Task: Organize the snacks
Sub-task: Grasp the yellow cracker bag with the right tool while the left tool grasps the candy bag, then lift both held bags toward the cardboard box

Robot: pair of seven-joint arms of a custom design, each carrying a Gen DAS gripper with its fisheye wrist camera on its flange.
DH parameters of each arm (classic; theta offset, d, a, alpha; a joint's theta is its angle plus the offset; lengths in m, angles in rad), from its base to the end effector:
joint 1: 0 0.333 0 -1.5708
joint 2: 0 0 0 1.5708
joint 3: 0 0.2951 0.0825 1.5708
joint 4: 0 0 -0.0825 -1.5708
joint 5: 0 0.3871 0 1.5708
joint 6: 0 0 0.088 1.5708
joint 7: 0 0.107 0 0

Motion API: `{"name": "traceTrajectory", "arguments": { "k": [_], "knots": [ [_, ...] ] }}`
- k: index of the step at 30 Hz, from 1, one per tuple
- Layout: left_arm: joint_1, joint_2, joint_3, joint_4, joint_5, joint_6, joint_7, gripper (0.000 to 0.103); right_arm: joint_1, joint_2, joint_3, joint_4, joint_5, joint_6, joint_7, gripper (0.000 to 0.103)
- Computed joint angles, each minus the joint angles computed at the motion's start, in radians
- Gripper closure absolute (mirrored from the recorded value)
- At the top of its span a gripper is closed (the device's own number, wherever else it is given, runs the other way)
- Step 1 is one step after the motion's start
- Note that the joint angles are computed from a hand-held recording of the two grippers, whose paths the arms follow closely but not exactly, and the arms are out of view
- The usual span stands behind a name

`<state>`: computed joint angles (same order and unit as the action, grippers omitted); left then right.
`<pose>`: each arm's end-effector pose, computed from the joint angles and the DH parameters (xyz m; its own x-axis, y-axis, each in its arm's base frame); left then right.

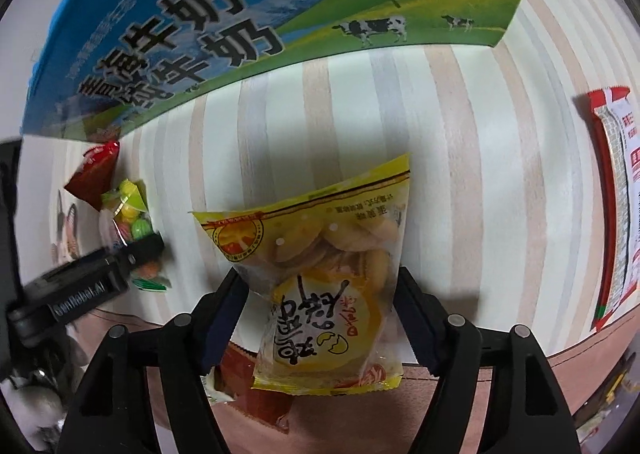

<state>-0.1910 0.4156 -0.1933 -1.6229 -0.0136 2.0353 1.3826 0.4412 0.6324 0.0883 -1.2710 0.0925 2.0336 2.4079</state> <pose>0.6209 -0.2376 0.3661 -0.1716 -0.9812 0.0887 -0.9847 0.1735 0.0137 0.6392 0.3627 0.3810 -0.3512 -0.9172 -0.1879 -0.9349 0.3543 0.0179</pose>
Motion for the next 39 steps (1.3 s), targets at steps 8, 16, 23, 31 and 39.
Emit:
{"name": "traceTrajectory", "arguments": {
  "k": [8,16,23,31,39],
  "knots": [
    [-0.005,-0.203,-0.013,-0.272,-0.004,0.072,0.006,0.048,0.026,-0.098,0.005,-0.138,-0.041,0.02,-0.02,0.049],
    [-0.005,-0.294,-0.012,-0.427,-0.009,0.105,-0.002,0.047,0.023,-0.204,0.027,-0.319,0.0,0.109,0.012,0.048],
    [-0.016,-0.253,-0.017,-0.404,0.002,0.166,-0.043,0.041,0.015,-0.22,0.032,-0.354,0.011,0.125,0.011,0.046],
    [0.004,-0.196,-0.016,-0.385,-0.083,0.209,0.008,0.016,0.017,-0.249,0.038,-0.391,0.022,0.128,0.026,0.046],
    [-0.028,-0.29,-0.026,-0.469,-0.025,0.279,-0.056,0.053,0.06,-0.226,0.035,-0.356,-0.052,0.072,0.052,0.047]
  ]
}}
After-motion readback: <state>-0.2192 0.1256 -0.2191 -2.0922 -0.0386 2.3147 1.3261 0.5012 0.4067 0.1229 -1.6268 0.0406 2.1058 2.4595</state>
